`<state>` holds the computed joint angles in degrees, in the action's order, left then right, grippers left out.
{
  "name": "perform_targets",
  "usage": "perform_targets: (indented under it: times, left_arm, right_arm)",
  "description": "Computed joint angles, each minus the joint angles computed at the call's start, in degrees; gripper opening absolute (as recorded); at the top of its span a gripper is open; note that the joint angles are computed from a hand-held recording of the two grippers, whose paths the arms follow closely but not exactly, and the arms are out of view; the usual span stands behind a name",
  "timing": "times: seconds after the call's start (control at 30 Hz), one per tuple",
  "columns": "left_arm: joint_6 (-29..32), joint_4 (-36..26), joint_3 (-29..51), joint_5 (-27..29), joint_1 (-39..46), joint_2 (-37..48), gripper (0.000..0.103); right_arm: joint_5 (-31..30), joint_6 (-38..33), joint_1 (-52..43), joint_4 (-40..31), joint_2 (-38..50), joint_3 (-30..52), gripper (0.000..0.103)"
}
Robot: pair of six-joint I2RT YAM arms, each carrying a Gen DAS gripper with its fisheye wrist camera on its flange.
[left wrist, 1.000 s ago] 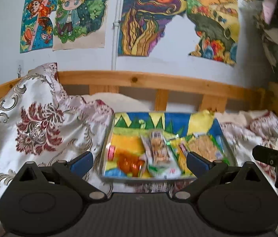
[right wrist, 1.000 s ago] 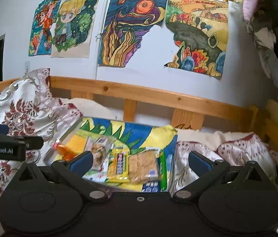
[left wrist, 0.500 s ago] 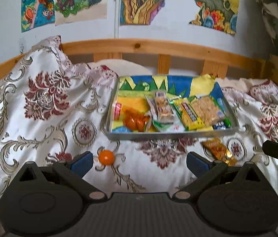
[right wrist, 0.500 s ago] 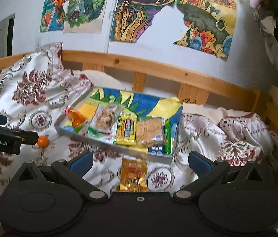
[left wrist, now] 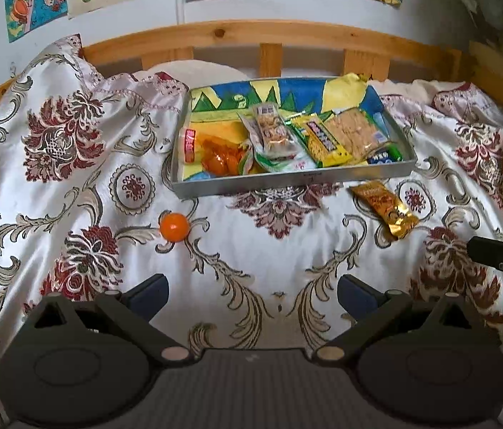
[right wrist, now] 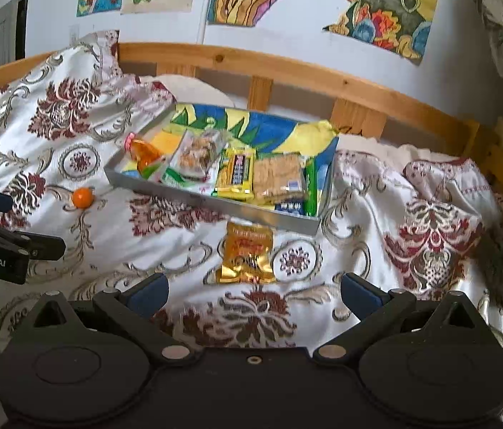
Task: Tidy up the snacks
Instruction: 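Withdraw both tools from the tray back toward the gold pouch and orange ball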
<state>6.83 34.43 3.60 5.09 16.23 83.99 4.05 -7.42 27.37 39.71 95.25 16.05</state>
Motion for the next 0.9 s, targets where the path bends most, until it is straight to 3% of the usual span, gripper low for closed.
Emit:
perform_targets:
  times: [0.63, 0.77, 0.9]
  left_arm:
    - [-0.2, 0.2, 1.7, -0.5, 1.7, 3.4, 0.102]
    - [0.0, 4.1, 0.6, -2.4, 1.7, 3.4, 0.102]
    - [1.3, 3.7, 1.0, -1.5, 4.6, 3.6, 0.102]
  right_arm:
    - [-0.4, 1.0, 0.0, 0.3, 5.5, 2.9, 0.102]
    - [-0.3, 1.8, 0.5, 0.8, 7.6, 4.4, 0.102]
    - [-1.2, 2.1, 0.5, 1.6, 9.8, 5.6, 0.102]
